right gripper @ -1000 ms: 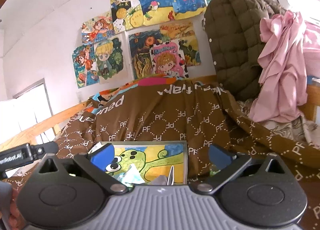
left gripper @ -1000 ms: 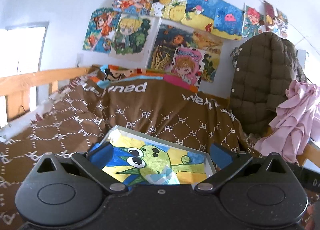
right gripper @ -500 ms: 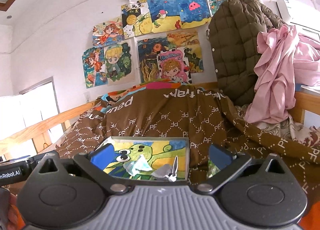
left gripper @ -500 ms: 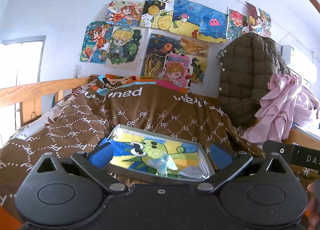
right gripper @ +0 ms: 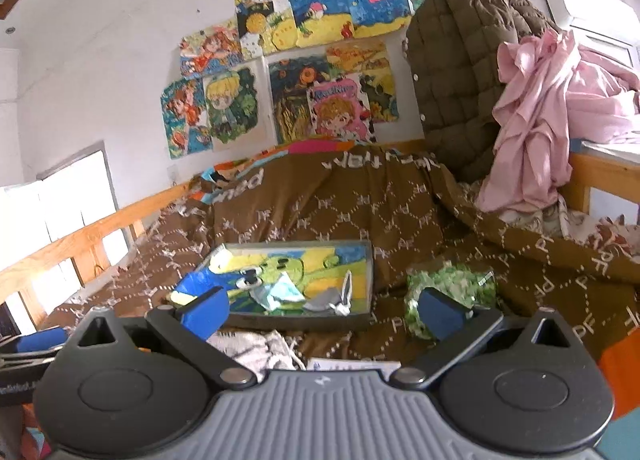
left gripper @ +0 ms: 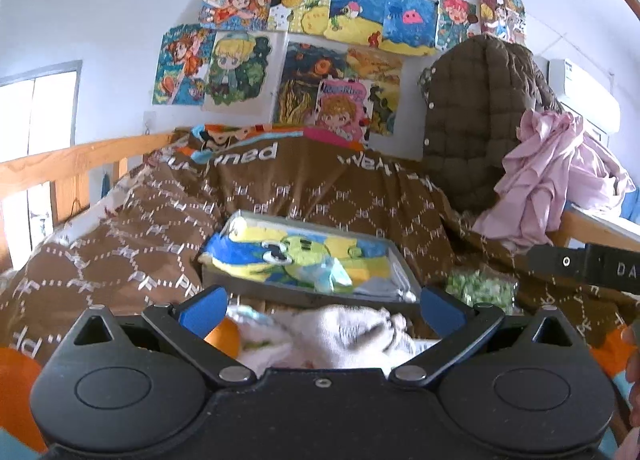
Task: Organize soft objects
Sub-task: 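Move the left tool back toward the pile of soft items, then grasp the striped towel with the right gripper while the left gripper grasps the white cloth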
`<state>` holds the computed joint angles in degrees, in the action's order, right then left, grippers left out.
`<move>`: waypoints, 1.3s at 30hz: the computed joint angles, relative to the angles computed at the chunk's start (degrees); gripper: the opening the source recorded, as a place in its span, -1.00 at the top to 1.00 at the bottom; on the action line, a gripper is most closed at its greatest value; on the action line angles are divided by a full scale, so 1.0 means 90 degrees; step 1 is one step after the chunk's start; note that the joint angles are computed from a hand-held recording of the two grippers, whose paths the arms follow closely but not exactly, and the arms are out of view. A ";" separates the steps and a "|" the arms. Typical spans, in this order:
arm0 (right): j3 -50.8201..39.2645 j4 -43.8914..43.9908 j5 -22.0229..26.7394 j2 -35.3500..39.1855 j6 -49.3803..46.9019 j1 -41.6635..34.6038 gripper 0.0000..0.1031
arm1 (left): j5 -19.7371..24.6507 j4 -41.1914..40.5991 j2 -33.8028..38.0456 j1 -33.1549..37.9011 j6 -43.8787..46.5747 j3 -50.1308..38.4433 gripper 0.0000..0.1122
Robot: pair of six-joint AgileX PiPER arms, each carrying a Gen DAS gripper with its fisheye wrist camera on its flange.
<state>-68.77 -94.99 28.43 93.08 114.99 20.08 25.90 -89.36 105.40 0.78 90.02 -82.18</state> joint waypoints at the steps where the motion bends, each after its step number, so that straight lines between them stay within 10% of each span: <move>1: -0.0023 0.0244 0.0015 0.0008 -0.0215 0.0018 -0.99 | 0.0066 0.0155 -0.0012 0.0048 -0.0154 0.0033 -0.82; 29: -0.2261 0.9006 0.0580 0.1444 -0.8413 -0.0903 -0.99 | 0.3624 0.5016 0.1811 -0.0084 -0.4706 -0.2481 -0.82; 39: -0.3900 0.9099 0.1603 0.2556 -0.9829 -0.0831 -0.99 | 0.4151 0.4716 0.2447 -0.0234 -0.4830 -0.3124 -0.82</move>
<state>-103.88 -13.10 42.86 116.09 26.53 12.60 63.26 -46.92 127.43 -1.33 46.55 -110.29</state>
